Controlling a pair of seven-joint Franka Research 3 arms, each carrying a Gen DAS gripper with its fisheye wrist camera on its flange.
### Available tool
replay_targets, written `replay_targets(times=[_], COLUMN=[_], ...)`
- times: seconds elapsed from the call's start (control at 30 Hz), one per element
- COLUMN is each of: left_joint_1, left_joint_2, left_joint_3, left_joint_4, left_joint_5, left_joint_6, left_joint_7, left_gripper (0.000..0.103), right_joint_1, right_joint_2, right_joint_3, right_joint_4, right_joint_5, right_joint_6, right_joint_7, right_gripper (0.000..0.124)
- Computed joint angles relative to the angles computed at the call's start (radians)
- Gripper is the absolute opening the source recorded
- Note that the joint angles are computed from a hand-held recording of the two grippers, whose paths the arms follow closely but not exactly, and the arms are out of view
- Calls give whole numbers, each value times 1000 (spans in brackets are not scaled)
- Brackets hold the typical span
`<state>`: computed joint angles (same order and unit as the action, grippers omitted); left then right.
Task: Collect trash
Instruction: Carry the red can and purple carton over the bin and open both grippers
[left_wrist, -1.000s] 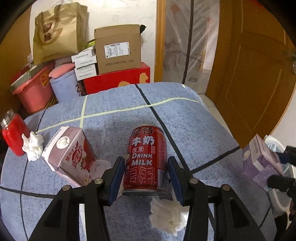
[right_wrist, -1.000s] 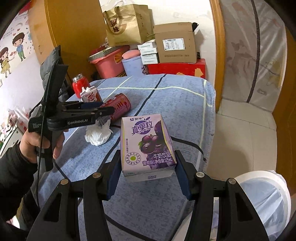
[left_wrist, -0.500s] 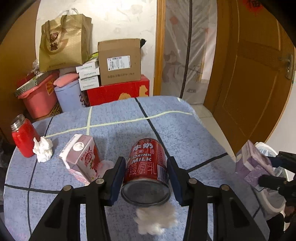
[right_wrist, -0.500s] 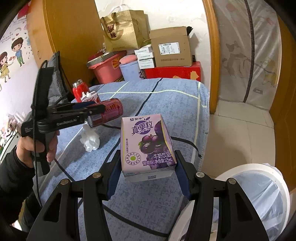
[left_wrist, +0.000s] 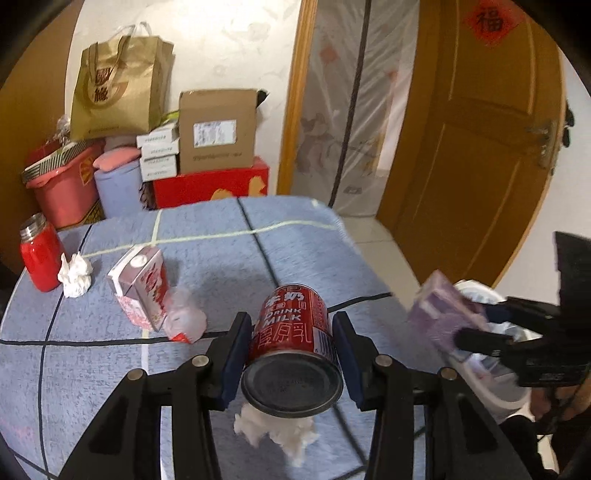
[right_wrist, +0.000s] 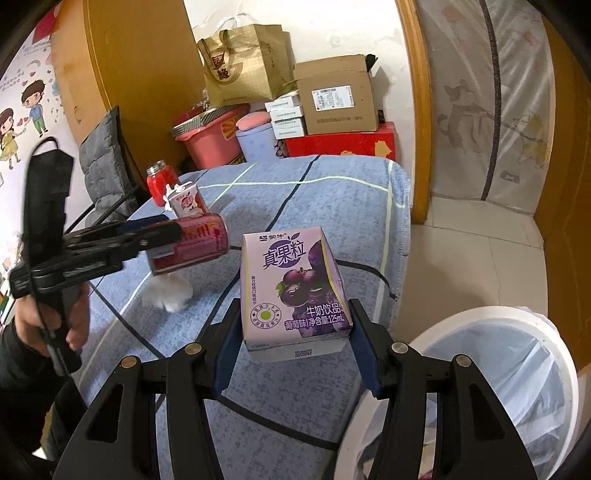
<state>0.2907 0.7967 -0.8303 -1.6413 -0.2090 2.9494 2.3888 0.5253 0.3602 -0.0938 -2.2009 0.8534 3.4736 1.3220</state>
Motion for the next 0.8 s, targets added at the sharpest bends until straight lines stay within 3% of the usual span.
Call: replay_targets(times=[0.2, 0.43, 0.8], left_joint_1=[88, 156, 112], left_joint_2=[-19, -33, -98], left_joint_3=[-97, -148, -74], left_joint_4=[-103, -225, -278], left_joint_5=[-9, 15, 36], left_joint_6=[27, 26, -32], left_joint_7=[25, -13, -78], left_gripper=[45, 45, 45], right_joint_1=[6, -15, -52], right_joint_2=[-19, -34, -73], right_joint_3=[10, 43, 103], right_joint_4=[-23, -54, -133], right_joint_5=[27, 33, 23], right_joint_6=[18, 31, 80], right_joint_7=[-14, -8, 35], right_gripper=[55, 55, 55])
